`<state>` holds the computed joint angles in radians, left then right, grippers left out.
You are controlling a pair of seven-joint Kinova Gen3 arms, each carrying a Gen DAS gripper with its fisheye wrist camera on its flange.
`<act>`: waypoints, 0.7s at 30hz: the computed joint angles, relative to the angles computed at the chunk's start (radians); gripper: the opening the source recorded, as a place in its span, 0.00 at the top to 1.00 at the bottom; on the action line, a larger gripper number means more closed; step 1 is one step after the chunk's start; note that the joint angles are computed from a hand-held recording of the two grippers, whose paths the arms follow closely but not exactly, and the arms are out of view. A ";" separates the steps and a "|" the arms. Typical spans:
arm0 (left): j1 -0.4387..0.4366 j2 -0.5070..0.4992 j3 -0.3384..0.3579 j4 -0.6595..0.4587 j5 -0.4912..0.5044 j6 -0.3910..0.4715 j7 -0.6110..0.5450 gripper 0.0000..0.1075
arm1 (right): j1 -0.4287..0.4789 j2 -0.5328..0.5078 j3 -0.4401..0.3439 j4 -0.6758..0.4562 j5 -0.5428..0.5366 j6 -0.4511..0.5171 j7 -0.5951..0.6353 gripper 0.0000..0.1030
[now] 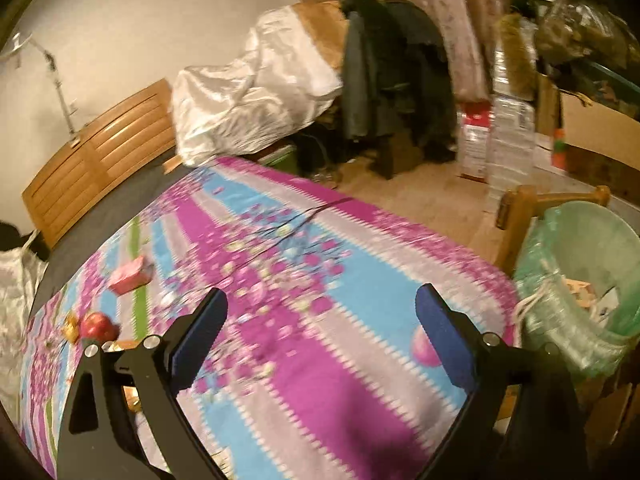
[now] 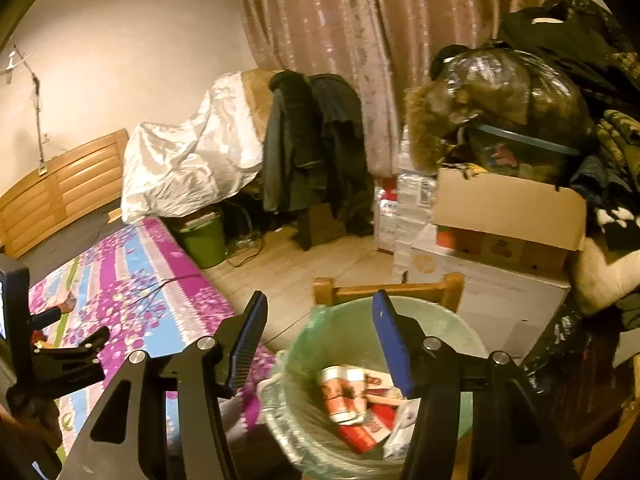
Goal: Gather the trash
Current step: 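Move both tools back to the remaining trash on the bedspread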
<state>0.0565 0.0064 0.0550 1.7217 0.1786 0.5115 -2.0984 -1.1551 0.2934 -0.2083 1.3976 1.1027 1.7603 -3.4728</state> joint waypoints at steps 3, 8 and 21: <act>-0.035 -0.013 -0.033 0.012 0.030 0.007 -0.025 0.15 | 0.009 0.026 0.002 -0.041 0.001 -0.052 0.048 0.45; -0.097 -0.029 -0.084 0.020 0.088 0.047 -0.067 0.14 | 0.011 0.081 0.030 -0.128 -0.017 -0.154 0.157 0.44; -0.337 0.004 -0.215 -0.005 0.191 0.183 -0.179 0.14 | 0.034 0.312 0.087 -0.493 -0.196 -0.406 0.559 0.42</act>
<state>-0.2801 0.0108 -0.1598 1.7172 0.3696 0.6942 -2.2776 -1.1213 0.6058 -0.1214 0.9041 0.9067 1.3539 -2.9136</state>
